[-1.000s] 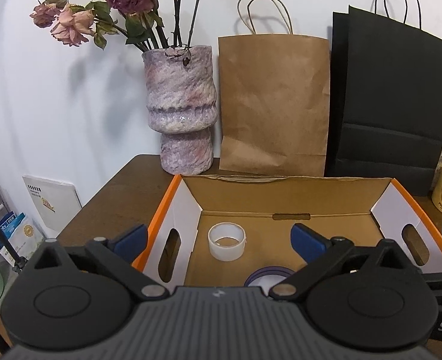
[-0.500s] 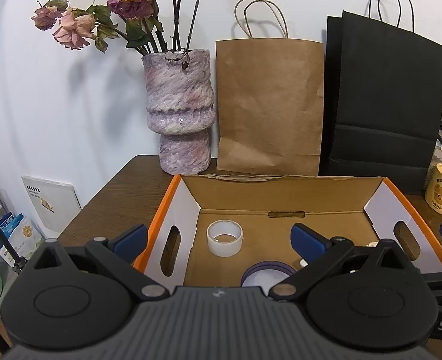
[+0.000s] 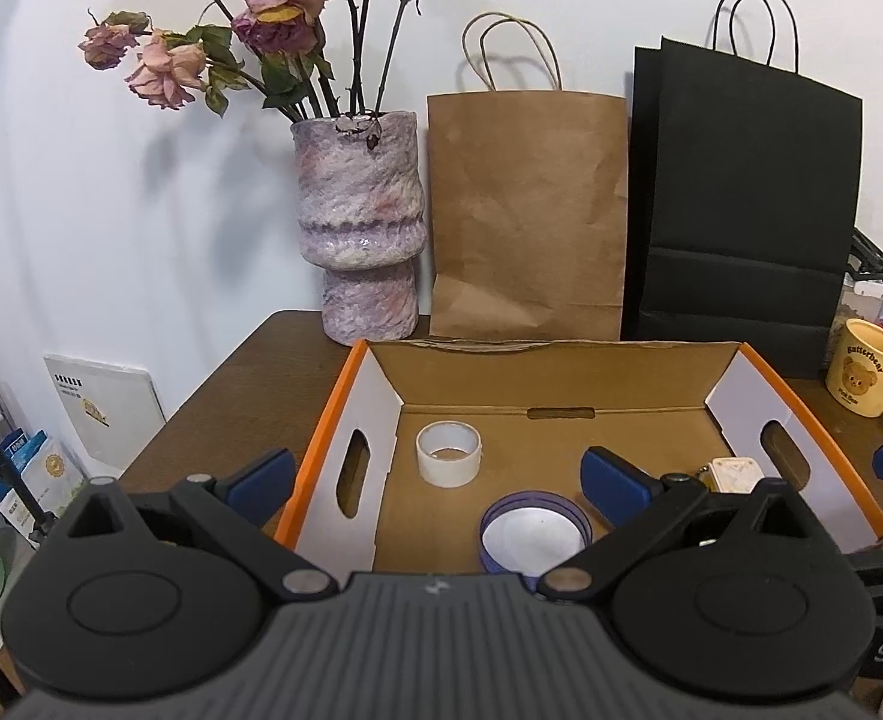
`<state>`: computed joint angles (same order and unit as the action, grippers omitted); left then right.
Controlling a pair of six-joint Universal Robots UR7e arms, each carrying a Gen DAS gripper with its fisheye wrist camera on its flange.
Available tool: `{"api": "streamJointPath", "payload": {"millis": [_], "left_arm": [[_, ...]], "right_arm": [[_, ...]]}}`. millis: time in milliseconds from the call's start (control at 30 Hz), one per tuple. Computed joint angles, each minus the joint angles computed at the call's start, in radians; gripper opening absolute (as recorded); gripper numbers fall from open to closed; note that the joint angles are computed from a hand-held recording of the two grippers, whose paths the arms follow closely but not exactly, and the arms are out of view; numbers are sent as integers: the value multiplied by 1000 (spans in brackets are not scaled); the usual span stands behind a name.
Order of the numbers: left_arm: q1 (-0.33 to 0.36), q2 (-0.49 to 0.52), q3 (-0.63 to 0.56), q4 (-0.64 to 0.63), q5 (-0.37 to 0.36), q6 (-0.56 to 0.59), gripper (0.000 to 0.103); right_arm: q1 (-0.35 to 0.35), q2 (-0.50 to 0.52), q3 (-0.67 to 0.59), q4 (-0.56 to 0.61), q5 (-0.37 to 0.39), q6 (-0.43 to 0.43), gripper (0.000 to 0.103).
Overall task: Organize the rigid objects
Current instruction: 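Withdraw both open tools from the box back toward the loose caps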
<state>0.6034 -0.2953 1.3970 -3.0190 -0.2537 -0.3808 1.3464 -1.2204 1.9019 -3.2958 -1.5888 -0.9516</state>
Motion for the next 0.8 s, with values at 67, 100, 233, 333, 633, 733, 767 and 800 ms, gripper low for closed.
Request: {"api": "streamJointPath", "payload": {"millis": [67,100,233,333,633,733,767,800], "left_arm": [[-8,-7,16,4,2,-12,103],[-12,-12,26,8,3,-22,103],[-29,-30,64,16,1,-53,103],[-40,-41,88,33,4,-79,103],[-80,-81,177,95,-2,-192,103],[-96,-100,209,153,-5,-264,103],[-102,-107,221,171,-6,-288,103],[-109,-114,233,196,-6,-317,103]], "right_arm": [[-3,-14,18,-6,5,-3,103],[-5,-21,27,-9,7,-5,103],[-12,-50,65,-17,16,-9,103],[-17,-73,92,-19,23,-11,103],[-43,-137,174,-35,55,-22,103],[-57,-169,209,-35,68,-27,103],[-63,-180,220,-35,72,-29,103],[-68,-192,232,-34,77,-30,103]]}}
